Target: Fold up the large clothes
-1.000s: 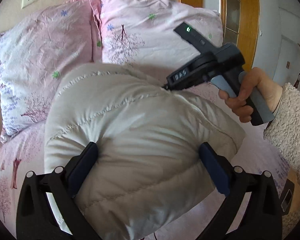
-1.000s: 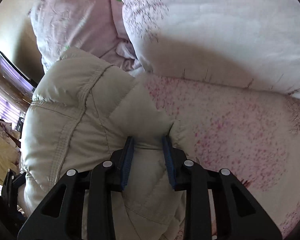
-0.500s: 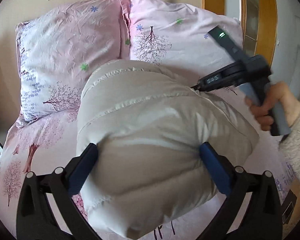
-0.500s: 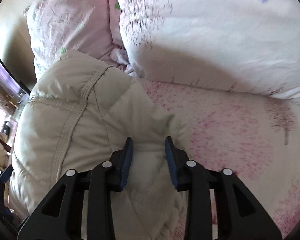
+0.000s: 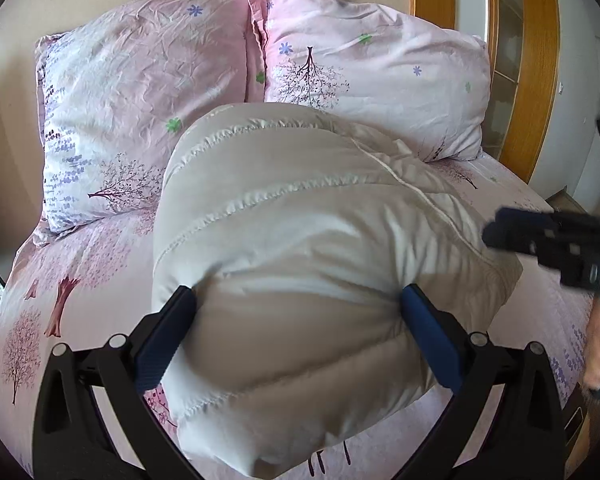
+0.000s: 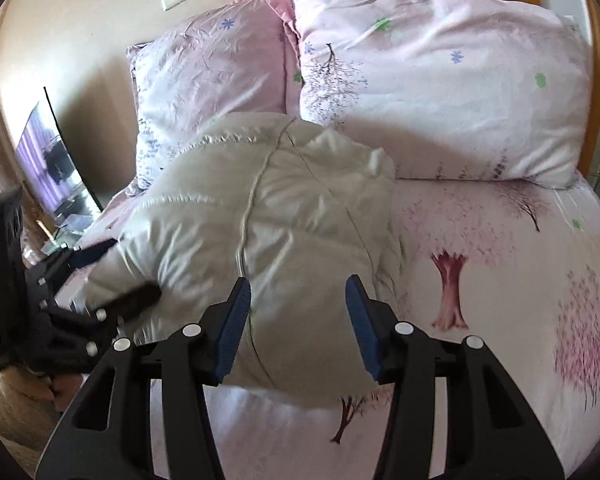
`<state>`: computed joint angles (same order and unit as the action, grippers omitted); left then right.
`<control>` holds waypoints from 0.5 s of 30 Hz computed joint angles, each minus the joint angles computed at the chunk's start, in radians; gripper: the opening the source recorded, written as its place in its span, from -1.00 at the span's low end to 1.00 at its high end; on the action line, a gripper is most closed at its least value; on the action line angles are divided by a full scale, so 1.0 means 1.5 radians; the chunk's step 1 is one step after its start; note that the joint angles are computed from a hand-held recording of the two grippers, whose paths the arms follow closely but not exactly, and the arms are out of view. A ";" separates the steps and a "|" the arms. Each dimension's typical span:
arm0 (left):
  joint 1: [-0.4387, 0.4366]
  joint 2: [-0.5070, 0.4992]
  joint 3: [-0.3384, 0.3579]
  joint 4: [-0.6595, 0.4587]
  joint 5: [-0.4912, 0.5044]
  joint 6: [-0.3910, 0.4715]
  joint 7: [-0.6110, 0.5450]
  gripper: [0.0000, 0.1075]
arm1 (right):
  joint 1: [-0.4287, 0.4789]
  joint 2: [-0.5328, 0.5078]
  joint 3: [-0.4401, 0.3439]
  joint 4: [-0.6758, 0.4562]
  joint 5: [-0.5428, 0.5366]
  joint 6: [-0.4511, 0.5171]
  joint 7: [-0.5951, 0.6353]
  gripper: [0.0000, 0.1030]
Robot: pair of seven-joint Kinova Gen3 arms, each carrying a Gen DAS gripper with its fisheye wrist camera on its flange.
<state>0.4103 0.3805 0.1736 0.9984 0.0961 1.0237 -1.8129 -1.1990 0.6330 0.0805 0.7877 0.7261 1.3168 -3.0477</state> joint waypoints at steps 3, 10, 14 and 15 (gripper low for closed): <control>0.001 -0.001 0.000 0.002 -0.002 -0.001 -0.002 0.88 | 0.004 0.011 -0.004 0.005 -0.018 0.014 -0.015 -0.02; 0.017 -0.011 -0.003 0.028 -0.025 -0.024 -0.009 0.88 | 0.035 0.026 -0.015 0.022 -0.067 -0.006 -0.041 -0.01; 0.021 -0.013 -0.003 0.039 -0.034 -0.037 -0.010 0.88 | 0.052 -0.004 -0.021 0.093 -0.078 -0.076 -0.084 0.03; 0.020 -0.014 -0.002 0.041 -0.035 -0.040 -0.012 0.88 | 0.053 -0.007 -0.022 0.101 -0.078 -0.084 -0.088 0.05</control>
